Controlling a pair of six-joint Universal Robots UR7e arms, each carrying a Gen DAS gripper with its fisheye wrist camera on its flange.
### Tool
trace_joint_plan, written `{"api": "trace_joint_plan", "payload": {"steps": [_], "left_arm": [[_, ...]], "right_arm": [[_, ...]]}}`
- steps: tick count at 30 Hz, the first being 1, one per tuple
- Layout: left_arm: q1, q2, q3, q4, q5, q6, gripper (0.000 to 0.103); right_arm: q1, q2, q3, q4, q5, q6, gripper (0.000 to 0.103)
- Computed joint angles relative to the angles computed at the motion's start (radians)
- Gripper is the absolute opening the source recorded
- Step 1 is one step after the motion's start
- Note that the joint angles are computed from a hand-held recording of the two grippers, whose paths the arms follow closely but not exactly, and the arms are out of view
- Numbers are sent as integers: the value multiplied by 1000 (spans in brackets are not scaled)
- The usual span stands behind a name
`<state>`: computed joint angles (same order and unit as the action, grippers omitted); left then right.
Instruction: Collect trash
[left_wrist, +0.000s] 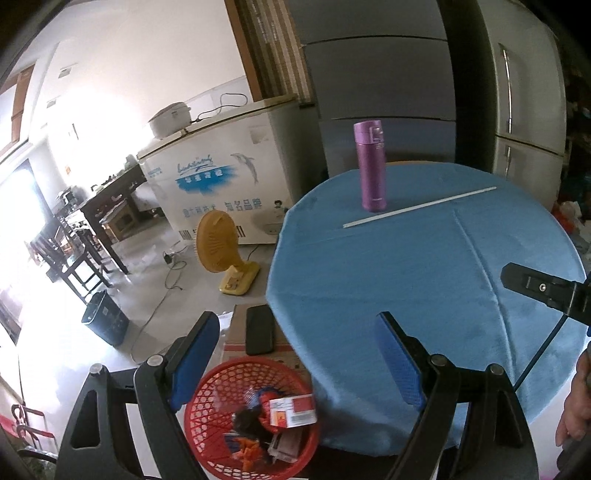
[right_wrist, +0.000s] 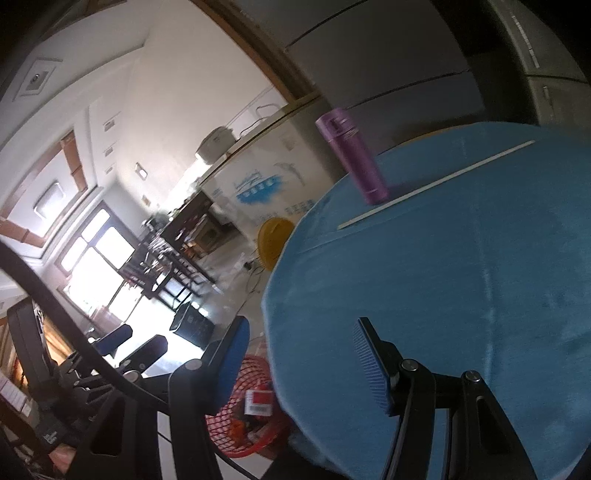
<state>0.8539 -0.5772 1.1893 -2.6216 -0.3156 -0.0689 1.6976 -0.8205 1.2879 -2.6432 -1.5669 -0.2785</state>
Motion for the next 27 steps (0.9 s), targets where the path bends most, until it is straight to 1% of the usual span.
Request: {"api": "trace_joint_plan", "payload": {"steps": [11, 16, 20, 23, 27], "left_arm": [[-9, 70, -100, 81, 2, 23, 86], [-18, 103, -150, 95, -7, 42, 86], [-26, 155, -218, 47, -8, 115, 86], [-34, 207, -290, -20, -20, 208, 86], [-43, 282, -399, -103, -45, 334, 86]], "right_arm": [[-29, -34, 21, -72, -24, 8, 63], [-30, -50, 33, -122, -60, -19, 63], [-29, -66, 47, -169, -99, -45, 63], [-25, -83, 64, -216, -138, -63, 65], [-26, -106, 81, -268, -177, -75, 65]]}}
